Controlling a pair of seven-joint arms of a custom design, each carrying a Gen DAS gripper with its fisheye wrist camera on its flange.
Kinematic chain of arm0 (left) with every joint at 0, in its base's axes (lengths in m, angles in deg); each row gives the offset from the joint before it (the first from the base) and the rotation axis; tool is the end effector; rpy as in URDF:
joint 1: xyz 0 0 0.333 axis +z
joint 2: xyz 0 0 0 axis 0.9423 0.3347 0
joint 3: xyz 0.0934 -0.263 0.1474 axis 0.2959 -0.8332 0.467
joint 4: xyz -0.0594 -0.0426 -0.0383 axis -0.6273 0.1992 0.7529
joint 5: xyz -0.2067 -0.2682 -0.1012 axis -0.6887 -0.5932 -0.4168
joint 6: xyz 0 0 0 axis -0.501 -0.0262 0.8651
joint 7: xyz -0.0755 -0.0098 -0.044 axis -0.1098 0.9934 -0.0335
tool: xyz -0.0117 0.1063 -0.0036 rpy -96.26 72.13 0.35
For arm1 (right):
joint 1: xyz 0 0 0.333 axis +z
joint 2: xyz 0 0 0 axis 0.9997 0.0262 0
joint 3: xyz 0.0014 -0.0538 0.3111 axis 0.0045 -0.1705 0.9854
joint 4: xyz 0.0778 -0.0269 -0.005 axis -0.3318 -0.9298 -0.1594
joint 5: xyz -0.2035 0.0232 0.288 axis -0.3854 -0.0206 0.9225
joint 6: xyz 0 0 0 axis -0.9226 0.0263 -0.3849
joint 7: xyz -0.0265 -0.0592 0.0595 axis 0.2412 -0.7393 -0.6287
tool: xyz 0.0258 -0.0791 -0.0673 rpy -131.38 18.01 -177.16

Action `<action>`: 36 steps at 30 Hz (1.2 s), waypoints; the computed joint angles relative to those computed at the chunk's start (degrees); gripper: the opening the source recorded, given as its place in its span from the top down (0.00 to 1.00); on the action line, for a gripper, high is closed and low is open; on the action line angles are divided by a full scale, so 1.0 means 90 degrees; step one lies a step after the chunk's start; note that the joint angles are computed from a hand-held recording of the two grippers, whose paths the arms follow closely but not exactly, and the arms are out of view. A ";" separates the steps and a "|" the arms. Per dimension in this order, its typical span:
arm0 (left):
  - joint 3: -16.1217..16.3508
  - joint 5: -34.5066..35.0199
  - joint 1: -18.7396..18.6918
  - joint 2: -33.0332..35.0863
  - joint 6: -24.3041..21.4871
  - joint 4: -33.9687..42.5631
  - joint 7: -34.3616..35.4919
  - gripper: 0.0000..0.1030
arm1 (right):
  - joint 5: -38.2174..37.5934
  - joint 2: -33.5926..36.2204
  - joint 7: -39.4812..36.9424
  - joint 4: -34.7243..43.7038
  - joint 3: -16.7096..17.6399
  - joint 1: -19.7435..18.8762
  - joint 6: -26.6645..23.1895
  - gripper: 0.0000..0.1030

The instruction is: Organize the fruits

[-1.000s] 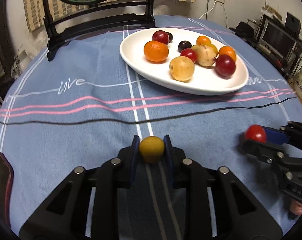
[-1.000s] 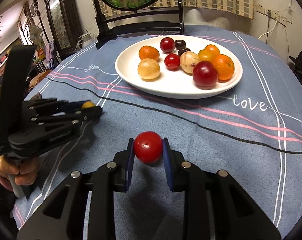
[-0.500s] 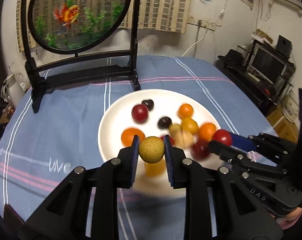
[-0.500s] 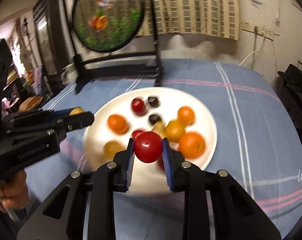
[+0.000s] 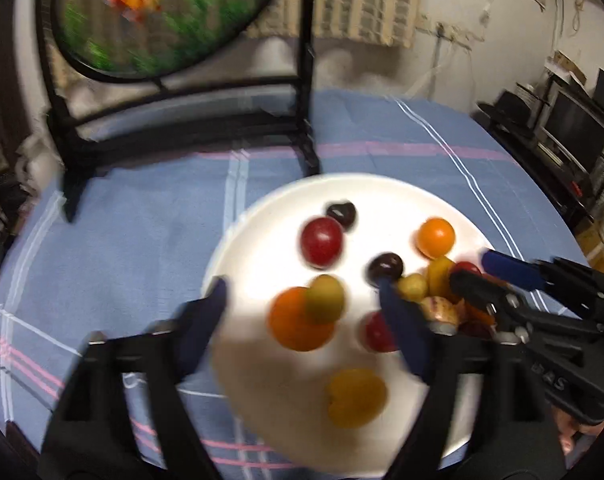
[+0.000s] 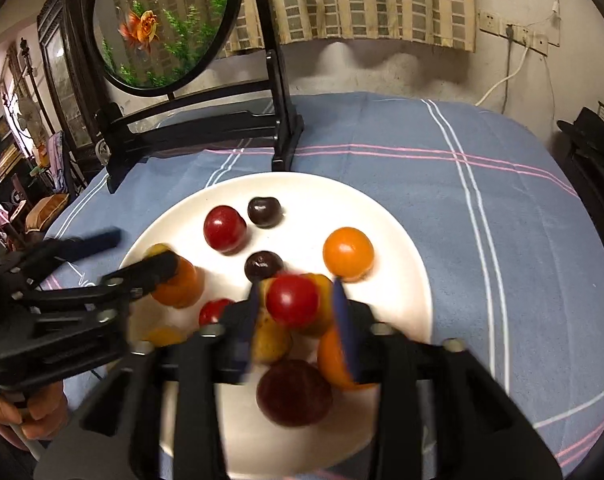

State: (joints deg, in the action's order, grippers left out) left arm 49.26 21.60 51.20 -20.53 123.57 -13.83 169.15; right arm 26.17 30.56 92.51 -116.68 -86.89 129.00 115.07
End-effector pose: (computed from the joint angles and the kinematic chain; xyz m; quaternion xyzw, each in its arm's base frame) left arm 0.6167 -0.3166 0.2926 -0.4587 0.8044 -0.3347 0.1744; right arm 0.6077 0.3431 0.3005 -0.5553 0.7464 -0.2355 0.2811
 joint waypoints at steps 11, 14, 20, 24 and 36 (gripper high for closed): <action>0.0157 -0.0114 0.0199 -0.2095 0.2023 -0.3566 0.0370 0.04 | -0.3310 -0.1644 0.2877 -0.1692 -0.0936 0.2217 -0.1214 0.01; -0.0125 0.0009 0.0563 -0.2429 0.2332 -0.4253 0.0347 0.02 | -0.3526 -0.1930 0.3029 -0.2041 -0.0652 0.2279 -0.1493 0.01; -0.0012 -0.0502 0.0408 -0.2560 0.3110 -0.5124 0.0746 0.02 | -0.3751 -0.2075 0.3203 -0.2486 -0.0074 0.2228 -0.2090 0.01; -0.0037 -0.0729 0.0384 -0.2406 0.3247 -0.5213 0.0917 0.02 | -0.4362 -0.2178 0.4192 -0.2803 0.0140 0.2004 -0.1921 0.01; -0.0146 -0.0577 0.0598 -0.2241 0.3225 -0.5122 0.0801 0.02 | -0.4373 -0.2174 0.4038 -0.2788 0.1117 0.1221 -0.2244 0.01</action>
State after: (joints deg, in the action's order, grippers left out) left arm 47.94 16.41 56.58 -40.70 152.60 -59.92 176.36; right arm -13.19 10.99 128.85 -141.77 -76.83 139.99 94.87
